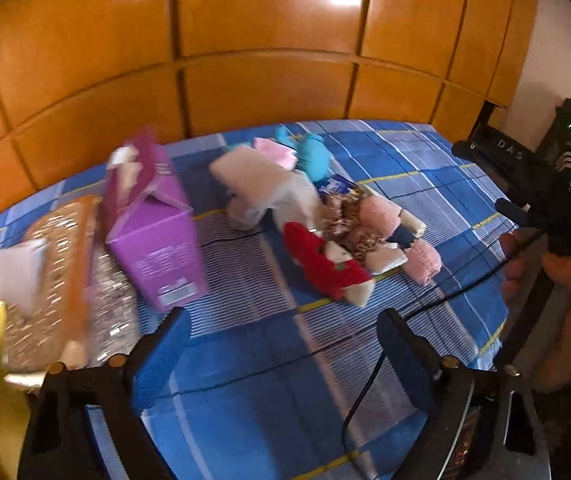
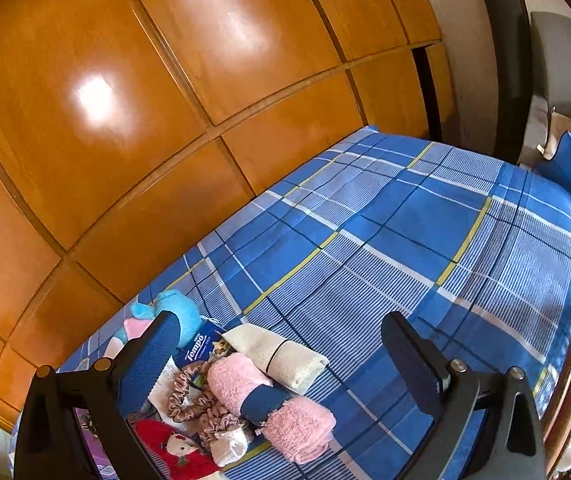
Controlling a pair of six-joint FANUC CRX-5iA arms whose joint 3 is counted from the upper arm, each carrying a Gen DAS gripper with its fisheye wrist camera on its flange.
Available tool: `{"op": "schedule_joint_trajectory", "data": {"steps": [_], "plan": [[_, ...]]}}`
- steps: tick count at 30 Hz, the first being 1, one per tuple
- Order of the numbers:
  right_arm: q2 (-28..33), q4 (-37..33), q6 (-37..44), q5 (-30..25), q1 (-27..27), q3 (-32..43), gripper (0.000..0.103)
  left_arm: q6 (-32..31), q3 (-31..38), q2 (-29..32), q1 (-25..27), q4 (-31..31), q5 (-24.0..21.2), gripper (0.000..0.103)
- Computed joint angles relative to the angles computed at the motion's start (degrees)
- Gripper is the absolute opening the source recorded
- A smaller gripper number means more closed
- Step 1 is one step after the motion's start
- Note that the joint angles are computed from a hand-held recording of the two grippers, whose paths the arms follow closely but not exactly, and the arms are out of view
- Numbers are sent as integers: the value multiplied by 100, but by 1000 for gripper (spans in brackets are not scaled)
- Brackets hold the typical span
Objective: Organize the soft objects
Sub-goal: 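Move the left tool over the red Christmas sock and close on it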
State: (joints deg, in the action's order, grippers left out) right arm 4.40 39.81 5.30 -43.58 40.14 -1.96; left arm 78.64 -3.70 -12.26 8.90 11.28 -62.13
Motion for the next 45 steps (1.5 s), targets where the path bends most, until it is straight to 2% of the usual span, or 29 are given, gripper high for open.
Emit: {"op": "schedule_joint_trajectory", "data": {"steps": [3,6,12,15,21,26,28,32,45], "plan": [[13,-135,90,61,-17,30,102,64,284,428,-236,-75,-85,70],[34,-312,240,110,-29,85,102,148,481,825,-328,39,-213,63],[53,-574,471,207,-53,155,102,541,673,1336,-411,239,-82,62],[69,-735,621,246,-63,206,102,787,891,1613,-487,121,-144,62],[77,-874,730,280,-75,245,102,1034,1065,1790,-606,-187,-90,62],[71,-941,780,272,-83,257,102,1198,1022,1579,-784,-767,164,63],[65,-920,753,283,-84,241,102,1212,857,1328,-882,-1048,504,66],[76,-983,818,256,-80,271,102,1209,660,1022,-946,-1241,819,75],[59,-987,813,301,-87,236,102,1192,684,1057,-963,-1186,749,75]]}}
